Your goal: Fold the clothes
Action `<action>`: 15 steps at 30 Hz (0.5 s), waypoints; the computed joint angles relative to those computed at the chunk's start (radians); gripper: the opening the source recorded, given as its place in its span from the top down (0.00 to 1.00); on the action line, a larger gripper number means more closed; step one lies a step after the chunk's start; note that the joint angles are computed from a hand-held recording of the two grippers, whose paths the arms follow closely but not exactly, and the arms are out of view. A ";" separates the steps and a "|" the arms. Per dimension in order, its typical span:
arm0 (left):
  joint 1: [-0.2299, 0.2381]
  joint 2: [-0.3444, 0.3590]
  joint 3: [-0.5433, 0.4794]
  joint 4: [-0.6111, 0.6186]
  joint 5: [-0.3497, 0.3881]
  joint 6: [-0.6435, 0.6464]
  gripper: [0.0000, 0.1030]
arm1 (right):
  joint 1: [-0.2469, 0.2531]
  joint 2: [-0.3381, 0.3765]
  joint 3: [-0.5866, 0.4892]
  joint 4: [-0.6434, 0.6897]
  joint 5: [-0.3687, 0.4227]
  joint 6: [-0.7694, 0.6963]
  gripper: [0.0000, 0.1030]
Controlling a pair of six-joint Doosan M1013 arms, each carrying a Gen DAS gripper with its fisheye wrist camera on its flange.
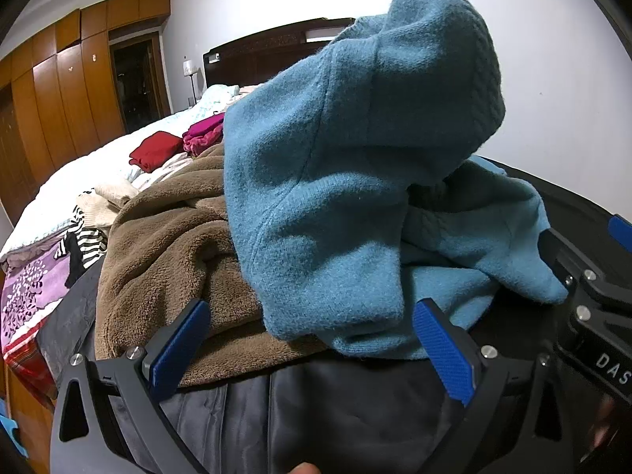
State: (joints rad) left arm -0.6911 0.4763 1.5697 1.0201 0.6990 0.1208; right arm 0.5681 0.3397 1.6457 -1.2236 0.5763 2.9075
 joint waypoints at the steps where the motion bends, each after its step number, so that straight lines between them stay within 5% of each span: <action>1: 0.000 -0.001 0.001 0.000 -0.001 -0.001 0.00 | -0.001 0.000 0.000 0.005 -0.003 -0.002 0.00; 8: 0.003 -0.010 0.014 0.022 -0.029 -0.028 0.00 | -0.001 0.000 0.002 -0.008 -0.020 0.012 0.00; 15: -0.001 -0.030 0.038 0.156 0.025 -0.170 0.00 | -0.003 -0.003 0.006 -0.034 -0.026 0.052 0.00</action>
State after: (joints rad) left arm -0.6925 0.4466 1.6082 1.1758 0.7242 -0.0494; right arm 0.5647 0.3369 1.6514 -1.2580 0.5498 2.9592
